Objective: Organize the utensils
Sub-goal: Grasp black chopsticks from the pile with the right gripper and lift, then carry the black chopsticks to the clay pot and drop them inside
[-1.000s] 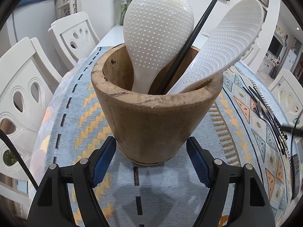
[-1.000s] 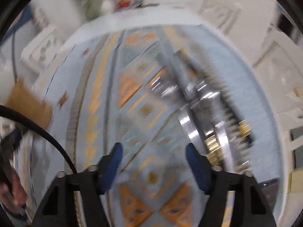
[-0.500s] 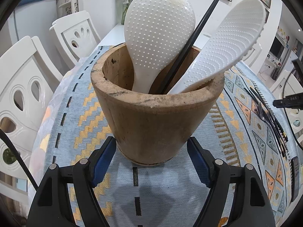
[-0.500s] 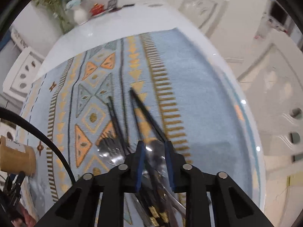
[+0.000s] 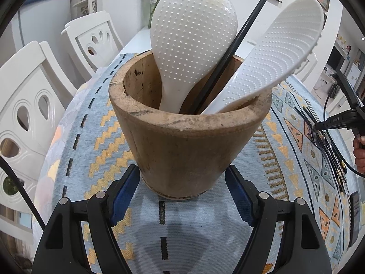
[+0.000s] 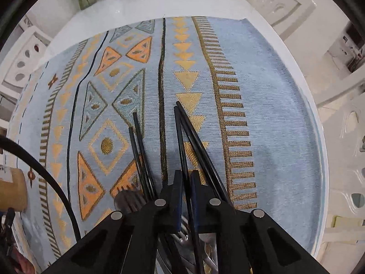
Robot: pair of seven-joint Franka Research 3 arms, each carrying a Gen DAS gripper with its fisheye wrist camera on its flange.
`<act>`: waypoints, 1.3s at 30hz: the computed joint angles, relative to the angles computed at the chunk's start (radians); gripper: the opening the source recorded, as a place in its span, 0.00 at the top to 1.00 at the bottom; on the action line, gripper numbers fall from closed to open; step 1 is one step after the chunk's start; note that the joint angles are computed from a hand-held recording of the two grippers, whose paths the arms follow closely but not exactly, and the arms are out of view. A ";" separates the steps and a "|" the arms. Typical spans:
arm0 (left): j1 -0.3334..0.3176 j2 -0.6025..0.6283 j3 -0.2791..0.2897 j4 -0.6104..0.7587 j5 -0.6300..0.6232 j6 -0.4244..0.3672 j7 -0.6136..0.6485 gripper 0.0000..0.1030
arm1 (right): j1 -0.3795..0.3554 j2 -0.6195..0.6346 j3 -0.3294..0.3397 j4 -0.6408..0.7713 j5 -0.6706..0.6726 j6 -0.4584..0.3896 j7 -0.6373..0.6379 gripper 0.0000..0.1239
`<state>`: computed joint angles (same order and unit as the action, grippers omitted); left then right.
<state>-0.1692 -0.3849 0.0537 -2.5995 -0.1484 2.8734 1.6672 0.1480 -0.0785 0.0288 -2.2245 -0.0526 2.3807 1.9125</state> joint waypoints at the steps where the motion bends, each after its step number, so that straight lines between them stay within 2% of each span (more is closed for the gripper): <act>1: 0.001 0.000 -0.001 0.000 0.001 -0.001 -0.001 0.26 | 0.000 -0.007 -0.001 -0.006 0.002 0.009 -0.007 0.95; 5: 0.000 0.000 0.000 0.003 -0.002 -0.006 0.001 0.26 | -0.004 -0.092 0.006 -0.072 0.004 0.080 -0.018 0.95; 8: 0.002 0.000 -0.002 0.001 -0.001 -0.003 0.000 0.26 | -0.013 -0.203 0.026 -0.151 0.015 0.146 0.000 0.95; 17: 0.001 -0.002 -0.003 -0.005 0.003 0.009 0.001 0.26 | -0.051 -0.502 0.137 -0.307 -0.003 0.171 0.127 0.95; 20: -0.003 -0.004 0.001 -0.007 0.002 0.010 0.004 0.26 | -0.042 -0.570 0.159 -0.324 0.012 0.159 0.152 0.96; 23: -0.004 -0.004 0.003 -0.008 0.002 0.012 0.004 0.26 | -0.033 -0.602 0.172 -0.321 0.030 0.186 0.161 0.96; 26: -0.007 -0.005 0.006 -0.009 0.000 0.012 0.008 0.26 | -0.037 -0.600 0.195 -0.290 0.032 0.246 0.174 0.96; 32: -0.015 -0.002 0.014 -0.003 -0.013 0.007 0.025 0.26 | 0.013 -0.504 0.177 -0.179 0.094 0.364 0.128 0.96; 35: -0.017 -0.002 0.017 -0.006 -0.021 0.014 0.033 0.26 | 0.082 -0.436 0.139 -0.093 0.163 0.418 0.066 0.96; 39: -0.020 -0.001 0.018 -0.009 -0.027 0.022 0.037 0.26 | 0.152 -0.357 0.123 0.012 0.237 0.463 -0.009 0.96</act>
<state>-0.1891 -0.3860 0.0717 -2.6083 -0.1755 2.8953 1.7042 0.2996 -0.4351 0.1523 -2.2126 0.1845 2.8438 1.9032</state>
